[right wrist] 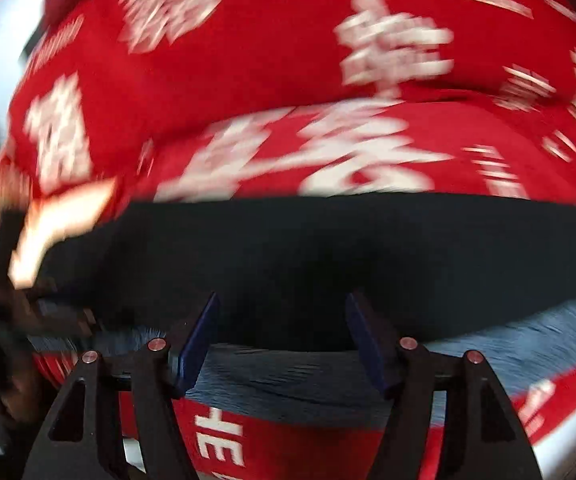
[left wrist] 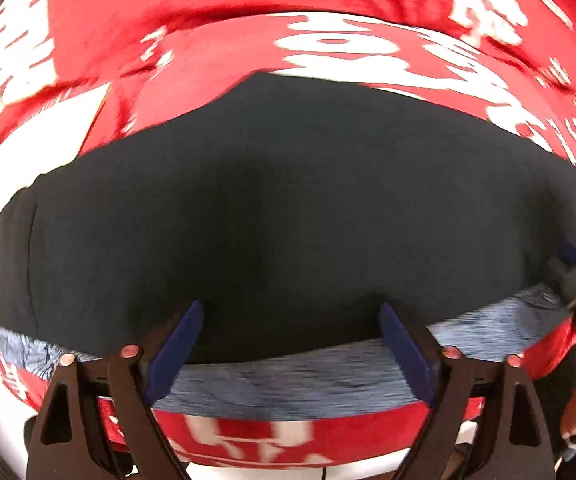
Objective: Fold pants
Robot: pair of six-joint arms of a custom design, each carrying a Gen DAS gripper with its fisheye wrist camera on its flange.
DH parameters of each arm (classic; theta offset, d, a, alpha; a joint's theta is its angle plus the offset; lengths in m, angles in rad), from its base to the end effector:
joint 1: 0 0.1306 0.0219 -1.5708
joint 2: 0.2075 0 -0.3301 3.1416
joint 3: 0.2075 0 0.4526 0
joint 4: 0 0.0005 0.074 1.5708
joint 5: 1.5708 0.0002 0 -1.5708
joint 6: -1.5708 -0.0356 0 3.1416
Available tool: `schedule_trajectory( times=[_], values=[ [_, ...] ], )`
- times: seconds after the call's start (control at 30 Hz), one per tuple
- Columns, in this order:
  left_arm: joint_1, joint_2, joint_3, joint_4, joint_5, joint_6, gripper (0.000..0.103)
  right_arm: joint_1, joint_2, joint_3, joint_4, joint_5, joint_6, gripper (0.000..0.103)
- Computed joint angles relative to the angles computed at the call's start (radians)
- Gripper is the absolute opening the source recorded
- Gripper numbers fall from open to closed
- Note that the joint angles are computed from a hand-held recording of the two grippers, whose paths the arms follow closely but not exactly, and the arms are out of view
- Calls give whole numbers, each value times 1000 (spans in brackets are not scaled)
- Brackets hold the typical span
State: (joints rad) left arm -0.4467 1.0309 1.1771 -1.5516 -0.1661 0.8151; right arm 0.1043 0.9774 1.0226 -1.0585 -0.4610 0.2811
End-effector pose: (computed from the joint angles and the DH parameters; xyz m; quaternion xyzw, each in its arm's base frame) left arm 0.3448 -0.1592 0.4009 -0.1886 0.9751 0.0182 0.1152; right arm 0.4018 0.0575 0.3669 -0.2409 0.9066 0.1951 0.2862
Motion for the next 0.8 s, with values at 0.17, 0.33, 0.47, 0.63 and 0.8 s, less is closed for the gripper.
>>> schedule_trajectory(
  times=[0.17,0.33,0.47,0.63,0.8],
  values=[
    [104,-165,-117,-46,-1,33,99,47,-19,-49,65,219,108,80],
    [183,-270,-155,-60,-32,48,99,-55,51,22,43,343,21,84],
    [200,-202,-110,-15,-29,37,99,-7,36,60,21,250,-82,84],
    [185,-91,-71,-33,-80,-7,99,267,58,61,37,286,-107,84],
    [281,-255,-180,-20,13,-23,99,358,100,54,61,369,-63,94]
  ],
)
